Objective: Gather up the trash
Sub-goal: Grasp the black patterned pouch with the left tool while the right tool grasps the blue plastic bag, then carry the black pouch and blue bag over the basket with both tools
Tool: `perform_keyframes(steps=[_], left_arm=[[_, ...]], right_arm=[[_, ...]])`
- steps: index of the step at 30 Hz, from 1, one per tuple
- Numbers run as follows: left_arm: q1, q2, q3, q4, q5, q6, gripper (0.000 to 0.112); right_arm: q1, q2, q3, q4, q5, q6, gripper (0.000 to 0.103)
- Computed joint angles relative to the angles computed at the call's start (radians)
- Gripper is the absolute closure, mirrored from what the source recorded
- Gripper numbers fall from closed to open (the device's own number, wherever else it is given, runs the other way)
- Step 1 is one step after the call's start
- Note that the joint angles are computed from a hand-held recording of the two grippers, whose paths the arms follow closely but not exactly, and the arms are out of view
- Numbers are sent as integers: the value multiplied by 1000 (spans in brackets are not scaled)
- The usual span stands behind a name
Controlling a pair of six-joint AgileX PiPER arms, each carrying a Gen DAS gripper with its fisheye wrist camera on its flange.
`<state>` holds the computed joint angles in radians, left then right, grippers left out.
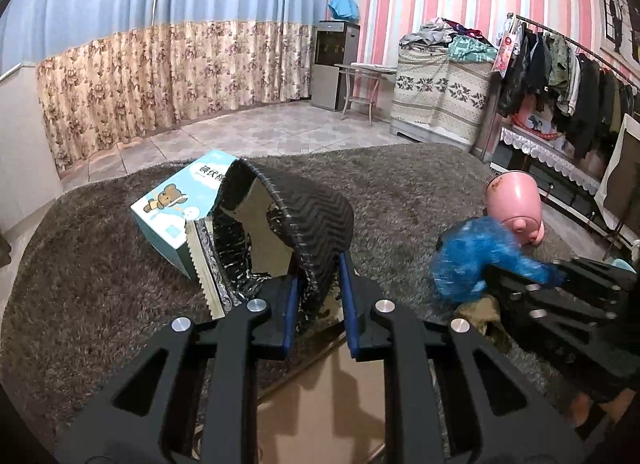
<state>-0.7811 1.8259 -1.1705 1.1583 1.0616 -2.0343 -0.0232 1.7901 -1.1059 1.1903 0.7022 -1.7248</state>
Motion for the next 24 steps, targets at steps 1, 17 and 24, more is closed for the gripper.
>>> perform_keyframes(steps=[1,17,24], left_arm=[[-8,2,-3,7,8,-5,95],[-155,222,-495,23,124,295,96],[-185,497,-995,-87,142,582,96]], right_arm=[[-17,-9,9,19,10,-22,81],[-546,53,-255,0,216,45,81],[-684,204,-454,-31,196,135,81]])
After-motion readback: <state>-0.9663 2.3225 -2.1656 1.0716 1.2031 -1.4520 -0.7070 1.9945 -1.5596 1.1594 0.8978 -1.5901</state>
